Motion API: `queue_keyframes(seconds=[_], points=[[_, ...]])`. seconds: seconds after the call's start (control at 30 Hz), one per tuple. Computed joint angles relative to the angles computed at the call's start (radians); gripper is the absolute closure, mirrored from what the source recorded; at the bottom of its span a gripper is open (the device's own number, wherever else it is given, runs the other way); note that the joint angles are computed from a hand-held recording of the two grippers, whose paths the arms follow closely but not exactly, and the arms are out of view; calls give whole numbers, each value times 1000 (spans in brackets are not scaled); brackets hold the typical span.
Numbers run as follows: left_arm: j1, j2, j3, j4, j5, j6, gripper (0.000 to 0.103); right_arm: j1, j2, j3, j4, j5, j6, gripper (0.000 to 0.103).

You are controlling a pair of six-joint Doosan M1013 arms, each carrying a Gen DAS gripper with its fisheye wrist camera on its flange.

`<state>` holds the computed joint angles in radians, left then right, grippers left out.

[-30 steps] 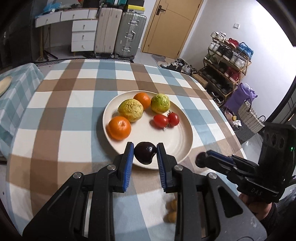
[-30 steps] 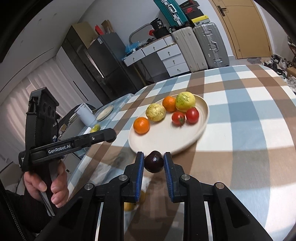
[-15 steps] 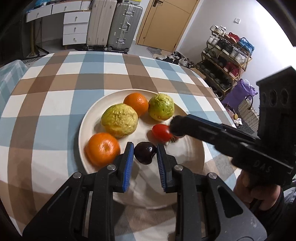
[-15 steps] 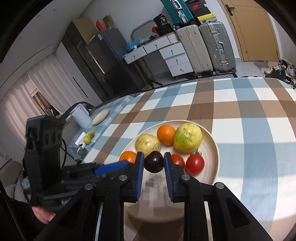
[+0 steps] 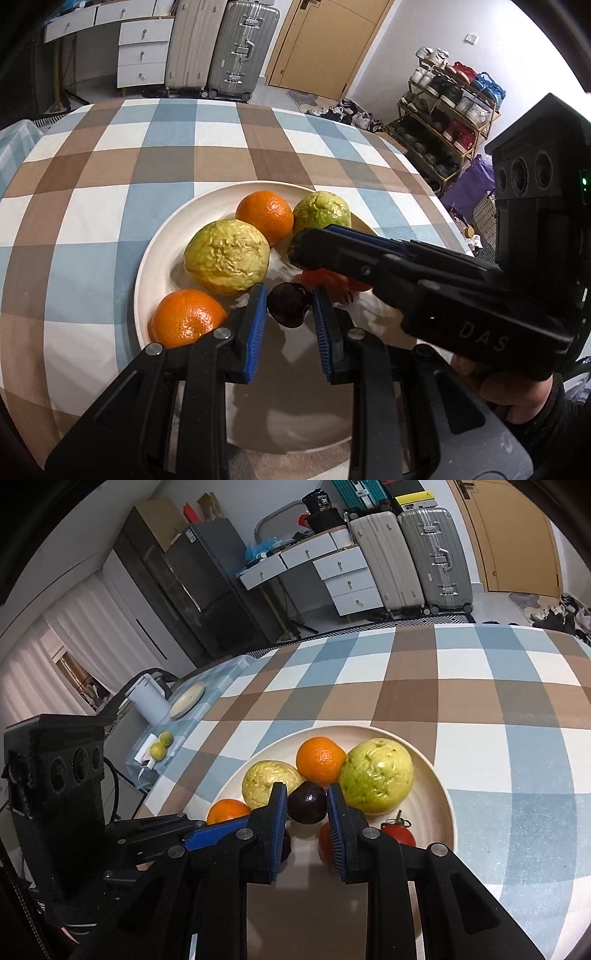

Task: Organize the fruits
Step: 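Carry both dark plums onto the cream plate and open both tools, then move both tools back toward the two brown round fruits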

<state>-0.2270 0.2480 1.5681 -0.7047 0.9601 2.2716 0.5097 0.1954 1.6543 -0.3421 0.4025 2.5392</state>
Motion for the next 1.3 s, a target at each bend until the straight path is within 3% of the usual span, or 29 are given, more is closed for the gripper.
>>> queue_keyframes(seconds=[0.2, 0.33, 0.57, 0.67, 0.8, 0.97, 1.1, 1.3], points=[[2, 2, -2, -9, 14, -11, 79, 7, 0, 2, -73, 6, 71, 78], [3, -18, 12, 1, 8, 2, 69, 10, -23, 27, -140, -30, 159, 57], [10, -72, 45, 9, -15, 20, 58, 47, -68, 59, -347, -9, 381, 54], [16, -100, 62, 6, -27, 23, 47, 70, -92, 74, -425, 22, 474, 51], [28, -141, 88, -8, -39, 35, 45, 107, -123, 100, -536, 55, 601, 36], [38, -193, 120, -8, -45, 50, 37, 156, -149, 118, -607, 105, 670, 35], [50, -236, 149, -17, -53, 63, 27, 202, -169, 139, -710, 148, 783, 22], [63, -292, 187, -9, -66, 72, 21, 254, -189, 158, -802, 202, 890, 15]])
